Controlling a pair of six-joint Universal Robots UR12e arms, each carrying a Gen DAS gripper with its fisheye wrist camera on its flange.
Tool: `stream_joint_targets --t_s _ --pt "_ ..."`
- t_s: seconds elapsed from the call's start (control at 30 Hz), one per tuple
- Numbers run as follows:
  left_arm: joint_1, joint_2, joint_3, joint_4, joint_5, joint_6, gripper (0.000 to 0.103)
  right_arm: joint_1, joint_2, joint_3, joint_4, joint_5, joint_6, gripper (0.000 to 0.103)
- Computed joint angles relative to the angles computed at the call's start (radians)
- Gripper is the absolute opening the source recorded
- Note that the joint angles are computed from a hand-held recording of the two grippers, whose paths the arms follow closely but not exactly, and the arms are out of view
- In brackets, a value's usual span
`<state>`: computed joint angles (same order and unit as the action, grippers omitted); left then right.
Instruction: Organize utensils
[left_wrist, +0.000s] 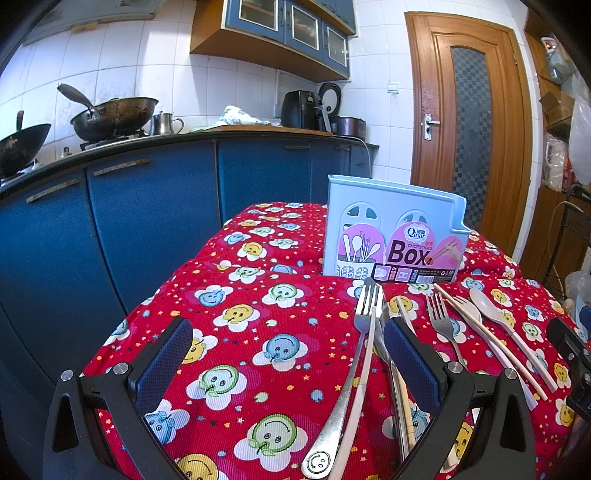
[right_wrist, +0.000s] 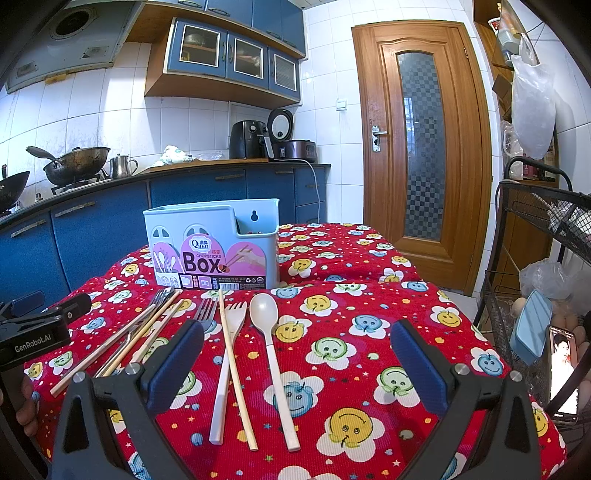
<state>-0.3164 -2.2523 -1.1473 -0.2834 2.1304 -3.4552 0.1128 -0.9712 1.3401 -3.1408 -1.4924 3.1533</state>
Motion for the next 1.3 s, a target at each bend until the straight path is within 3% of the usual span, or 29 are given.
stream_joint_targets --t_s 0.47,0.87,1.07,1.3 --pt "-0.001 0.0 0.0 0.0 0.003 0.0 0.103 0.0 -0.003 0.002 0.003 0.003 0.013 0.103" --pt "0.006 0.007 0.004 -0.041 -0.018 0.002 0.103 -0.011 -0.012 -0.015 0.085 0.055 0.013 0.103" --pt "0.014 0.008 0.04 -0.124 -0.05 0.021 0.103 -0.011 -0.022 -0.054 0.17 0.056 -0.052 0.103" --pt "0.034 0.013 0.1 -0.291 -0.142 0.071 0.102 -0.014 -0.018 -0.14 0.394 0.076 -0.135 0.103"
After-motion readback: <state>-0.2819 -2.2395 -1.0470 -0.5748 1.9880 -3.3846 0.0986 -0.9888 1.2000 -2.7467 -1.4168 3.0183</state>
